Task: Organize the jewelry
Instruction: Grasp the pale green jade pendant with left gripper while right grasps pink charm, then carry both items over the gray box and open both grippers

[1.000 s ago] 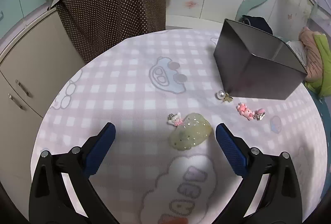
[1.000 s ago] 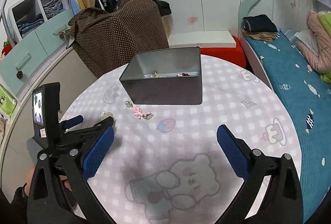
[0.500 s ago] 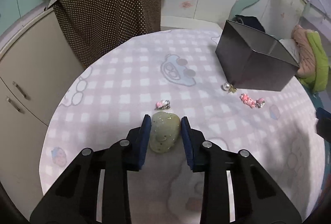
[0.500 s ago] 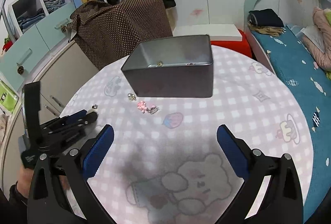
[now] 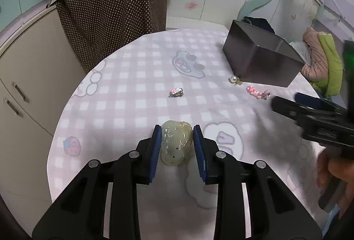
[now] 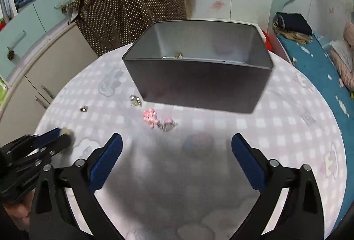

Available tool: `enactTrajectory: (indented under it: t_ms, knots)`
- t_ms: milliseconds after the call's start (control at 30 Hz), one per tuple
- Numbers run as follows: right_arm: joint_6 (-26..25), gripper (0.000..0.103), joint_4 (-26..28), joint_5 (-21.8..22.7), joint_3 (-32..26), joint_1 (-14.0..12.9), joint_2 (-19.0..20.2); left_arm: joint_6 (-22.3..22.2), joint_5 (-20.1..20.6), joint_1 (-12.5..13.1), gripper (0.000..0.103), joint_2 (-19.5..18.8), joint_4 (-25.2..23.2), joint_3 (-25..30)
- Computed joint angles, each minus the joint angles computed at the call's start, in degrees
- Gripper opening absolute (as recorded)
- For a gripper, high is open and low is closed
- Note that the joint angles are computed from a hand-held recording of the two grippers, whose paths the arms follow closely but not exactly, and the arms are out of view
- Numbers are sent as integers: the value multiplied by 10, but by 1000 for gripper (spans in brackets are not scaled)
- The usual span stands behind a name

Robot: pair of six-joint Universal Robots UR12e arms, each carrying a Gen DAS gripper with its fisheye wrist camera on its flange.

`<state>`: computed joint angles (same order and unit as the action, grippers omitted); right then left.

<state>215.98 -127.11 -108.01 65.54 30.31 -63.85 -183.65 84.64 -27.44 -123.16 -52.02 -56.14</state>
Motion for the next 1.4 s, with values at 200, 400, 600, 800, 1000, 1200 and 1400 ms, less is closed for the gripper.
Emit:
enactTrajectory:
  t_ms: [200, 400, 600, 800, 1000, 1200, 1400]
  knots:
    - [-34, 52, 17, -14, -28, 1, 23, 2, -6, 0, 29, 3, 7, -1]
    - [-80, 19, 15, -19, -39, 6, 32, -2, -9, 3, 29, 0, 6, 6]
    - [-92, 14, 9, -20, -27, 12, 25, -3, -11, 4, 29, -1, 4, 9]
    - [-71, 14, -27, 8, 4, 7, 3, 2, -15, 3, 29, -3, 3, 13]
    - [-63, 14, -49, 22, 14, 6, -10, 7, -18, 1, 28, -4, 6, 19]
    - [-70, 14, -71, 23, 13, 8, -22, 18, -26, -2, 27, -12, 8, 44]
    - [-88, 14, -101, 4, 6, 8, -32, 29, -39, -6, 27, -28, 10, 85]
